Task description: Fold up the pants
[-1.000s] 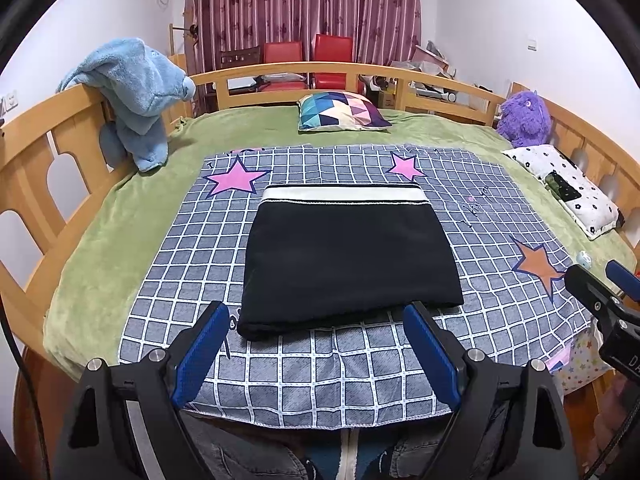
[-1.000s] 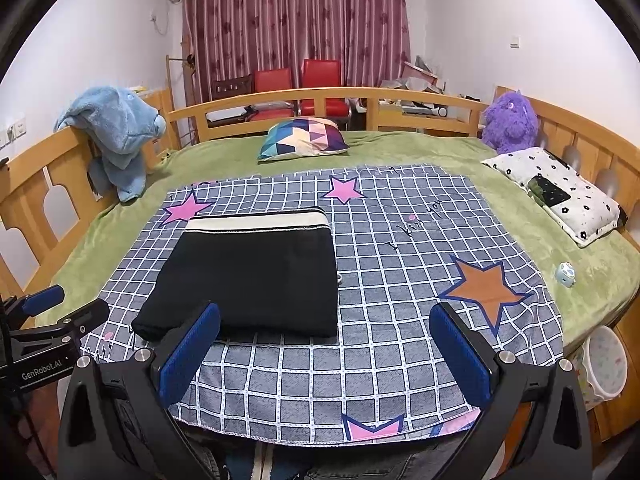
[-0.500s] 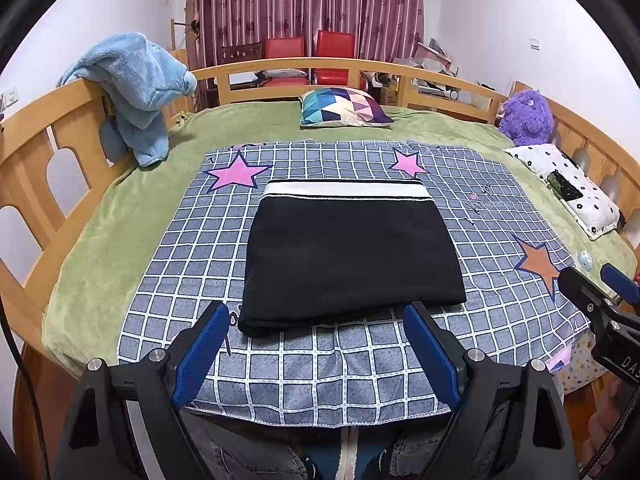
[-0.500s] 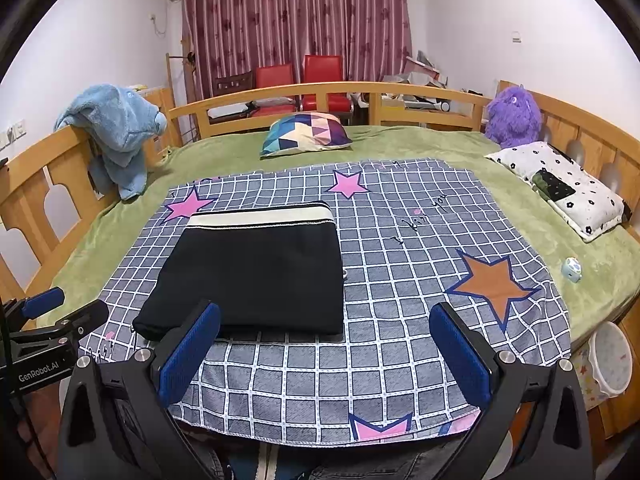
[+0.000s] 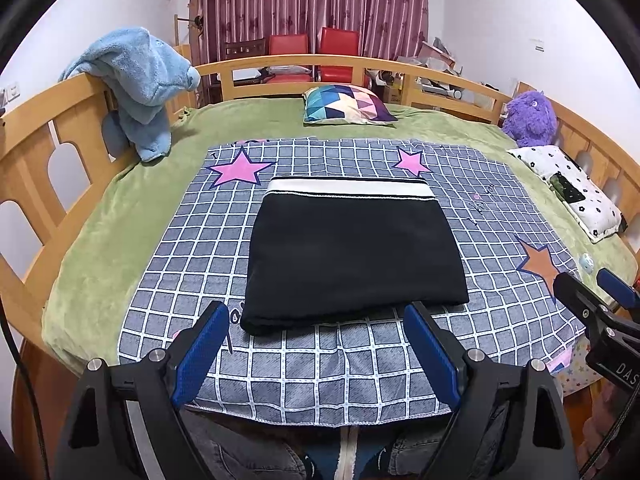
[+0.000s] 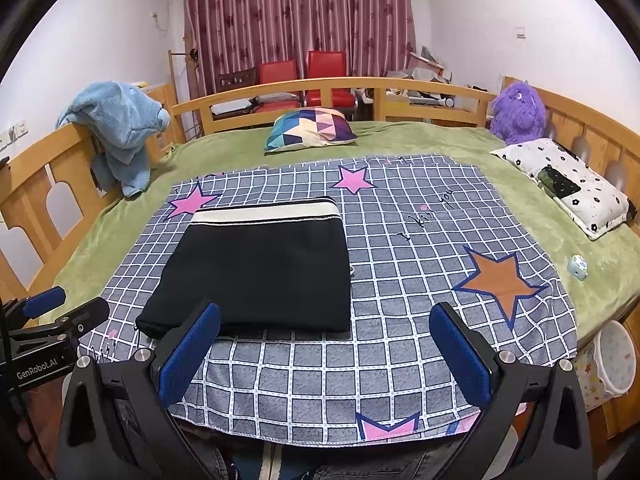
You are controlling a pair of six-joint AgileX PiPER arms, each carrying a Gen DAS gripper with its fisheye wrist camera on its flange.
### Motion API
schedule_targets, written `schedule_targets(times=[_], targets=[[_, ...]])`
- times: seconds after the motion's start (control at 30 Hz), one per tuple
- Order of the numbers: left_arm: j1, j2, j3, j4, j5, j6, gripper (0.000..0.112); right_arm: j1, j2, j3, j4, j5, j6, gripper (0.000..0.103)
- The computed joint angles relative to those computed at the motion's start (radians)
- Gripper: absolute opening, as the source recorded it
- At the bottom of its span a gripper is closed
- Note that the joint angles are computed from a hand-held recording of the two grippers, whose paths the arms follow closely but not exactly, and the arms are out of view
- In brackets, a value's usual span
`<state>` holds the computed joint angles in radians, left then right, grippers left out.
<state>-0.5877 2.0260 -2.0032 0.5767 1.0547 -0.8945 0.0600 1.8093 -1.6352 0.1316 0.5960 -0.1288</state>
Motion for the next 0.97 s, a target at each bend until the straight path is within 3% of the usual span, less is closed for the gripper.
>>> schedule_targets(times=[0.47,0.97], targets=[[-0.008,-0.012,0.018,0.011,0.025,-0.027,0.089,0.028,0.006,-0.014,-0.066,0.022,0.035,0.102],[0.006,-0.050,0.082,0.007,0.003,-0.053,0.089,0.052,-0.003,-0.006,-0.100,0.024,0.062,0.102]])
